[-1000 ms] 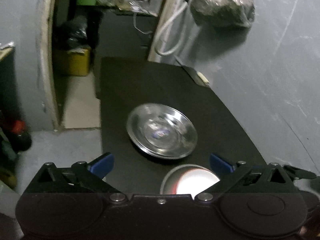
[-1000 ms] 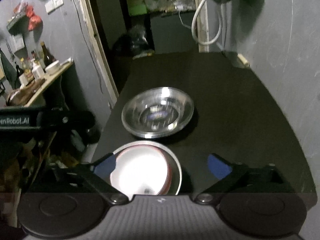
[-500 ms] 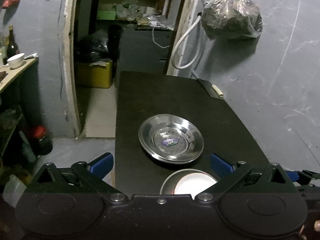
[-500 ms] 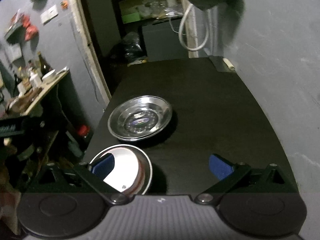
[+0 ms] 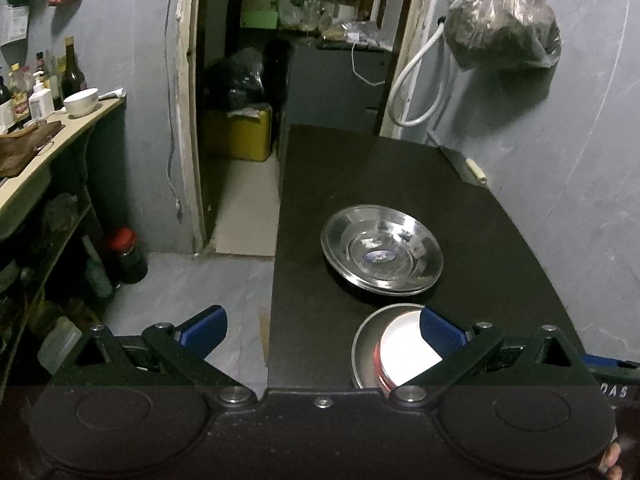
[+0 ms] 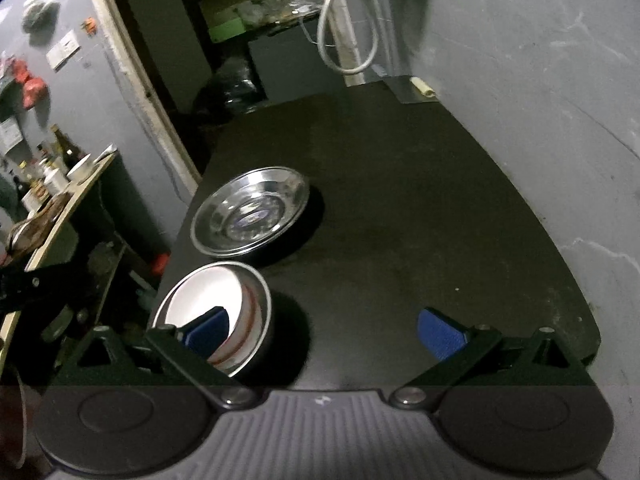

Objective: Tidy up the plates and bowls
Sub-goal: 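Close both tools on the rim of the steel bowl holding the white bowls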

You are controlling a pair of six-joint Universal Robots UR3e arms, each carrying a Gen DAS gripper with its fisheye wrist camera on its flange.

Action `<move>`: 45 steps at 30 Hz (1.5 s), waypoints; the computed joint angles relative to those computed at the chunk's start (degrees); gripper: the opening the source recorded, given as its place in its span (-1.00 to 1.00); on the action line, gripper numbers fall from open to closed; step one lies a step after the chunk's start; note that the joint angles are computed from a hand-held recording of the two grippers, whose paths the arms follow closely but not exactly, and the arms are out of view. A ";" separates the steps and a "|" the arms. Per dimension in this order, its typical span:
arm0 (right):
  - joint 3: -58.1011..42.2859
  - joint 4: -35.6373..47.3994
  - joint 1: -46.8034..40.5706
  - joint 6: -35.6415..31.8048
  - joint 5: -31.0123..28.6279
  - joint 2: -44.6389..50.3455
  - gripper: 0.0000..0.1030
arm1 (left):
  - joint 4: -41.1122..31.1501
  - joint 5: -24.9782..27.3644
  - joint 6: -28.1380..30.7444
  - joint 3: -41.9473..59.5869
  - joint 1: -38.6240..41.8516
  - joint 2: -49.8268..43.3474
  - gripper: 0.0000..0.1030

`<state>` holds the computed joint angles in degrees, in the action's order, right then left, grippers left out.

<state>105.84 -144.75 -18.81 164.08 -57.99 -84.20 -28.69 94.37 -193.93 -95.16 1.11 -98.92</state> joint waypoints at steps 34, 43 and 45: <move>-19.02 11.16 16.68 7.84 -26.95 10.10 1.00 | -18.48 -15.51 23.81 25.06 10.30 -21.87 0.98; -24.82 17.69 15.37 3.44 -23.86 13.21 1.00 | -24.87 -16.03 24.01 25.98 10.54 -20.65 0.98; -25.33 18.20 15.34 3.18 -23.57 13.50 1.00 | -25.07 -16.00 24.48 25.87 10.36 -20.51 0.98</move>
